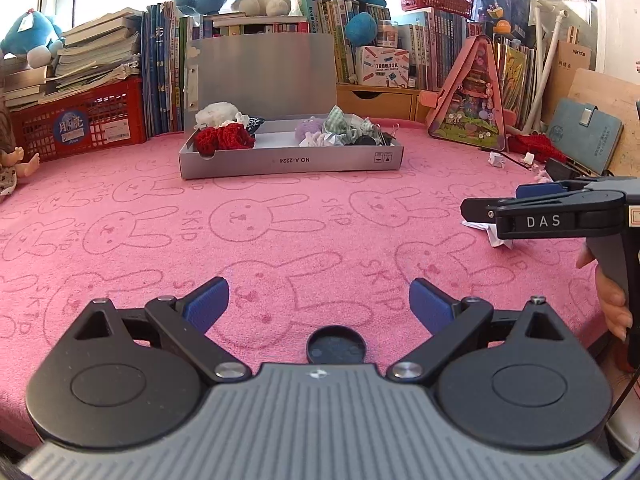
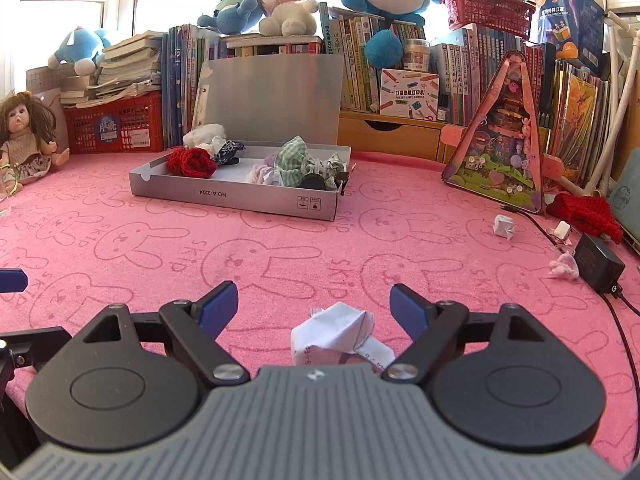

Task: Organize objects
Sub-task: 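Grasp the black round cap with the left tool while the right tool grasps the white folded paper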

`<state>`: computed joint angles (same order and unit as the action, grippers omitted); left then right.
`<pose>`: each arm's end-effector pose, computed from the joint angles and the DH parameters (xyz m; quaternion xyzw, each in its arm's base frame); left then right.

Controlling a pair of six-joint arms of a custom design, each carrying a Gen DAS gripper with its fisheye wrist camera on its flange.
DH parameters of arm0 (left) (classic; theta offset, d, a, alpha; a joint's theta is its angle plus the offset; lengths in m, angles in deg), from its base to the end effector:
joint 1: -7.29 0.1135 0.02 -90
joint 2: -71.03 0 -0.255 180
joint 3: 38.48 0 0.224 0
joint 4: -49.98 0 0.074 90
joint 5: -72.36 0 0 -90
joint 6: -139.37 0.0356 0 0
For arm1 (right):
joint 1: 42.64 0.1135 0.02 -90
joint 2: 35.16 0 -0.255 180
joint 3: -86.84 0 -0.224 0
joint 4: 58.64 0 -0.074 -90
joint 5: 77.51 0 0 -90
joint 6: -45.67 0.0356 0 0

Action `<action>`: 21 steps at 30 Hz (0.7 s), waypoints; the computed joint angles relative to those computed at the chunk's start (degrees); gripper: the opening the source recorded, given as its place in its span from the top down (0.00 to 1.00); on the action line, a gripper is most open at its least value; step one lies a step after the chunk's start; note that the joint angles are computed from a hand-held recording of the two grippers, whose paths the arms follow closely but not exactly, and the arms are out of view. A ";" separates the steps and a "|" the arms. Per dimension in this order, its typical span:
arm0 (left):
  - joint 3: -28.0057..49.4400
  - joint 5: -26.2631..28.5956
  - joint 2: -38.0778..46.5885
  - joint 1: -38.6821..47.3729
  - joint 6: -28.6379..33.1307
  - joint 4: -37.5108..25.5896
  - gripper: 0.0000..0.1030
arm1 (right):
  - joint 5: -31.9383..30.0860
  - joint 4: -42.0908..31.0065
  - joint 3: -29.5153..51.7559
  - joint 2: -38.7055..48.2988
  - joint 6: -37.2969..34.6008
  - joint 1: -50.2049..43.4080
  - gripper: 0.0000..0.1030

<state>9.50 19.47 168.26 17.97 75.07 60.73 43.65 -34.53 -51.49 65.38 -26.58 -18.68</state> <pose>0.2776 0.0305 0.1330 0.2487 0.8285 -0.1437 0.4808 0.2526 0.0921 0.1129 0.0781 0.8590 -0.0634 0.5020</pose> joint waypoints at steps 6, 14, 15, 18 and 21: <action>-1.50 0.35 -0.66 0.44 2.53 -0.85 0.11 | -6.92 -3.07 -0.78 -2.27 -6.55 -4.64 0.13; -0.19 -0.20 0.11 0.67 4.59 -4.84 0.48 | -13.53 -9.06 1.42 -1.77 -11.66 -8.24 0.14; -0.28 -0.25 0.10 0.80 4.52 -4.64 0.50 | -13.77 -8.94 1.41 -1.68 -11.22 -8.14 0.15; -0.04 -0.37 0.17 1.06 4.00 -4.31 0.64 | -13.69 -9.38 2.04 -1.26 -8.17 -7.52 0.34; 1.35 -0.85 0.68 1.14 2.82 -4.00 0.64 | -10.47 -10.31 3.63 -0.24 -5.62 -5.37 0.47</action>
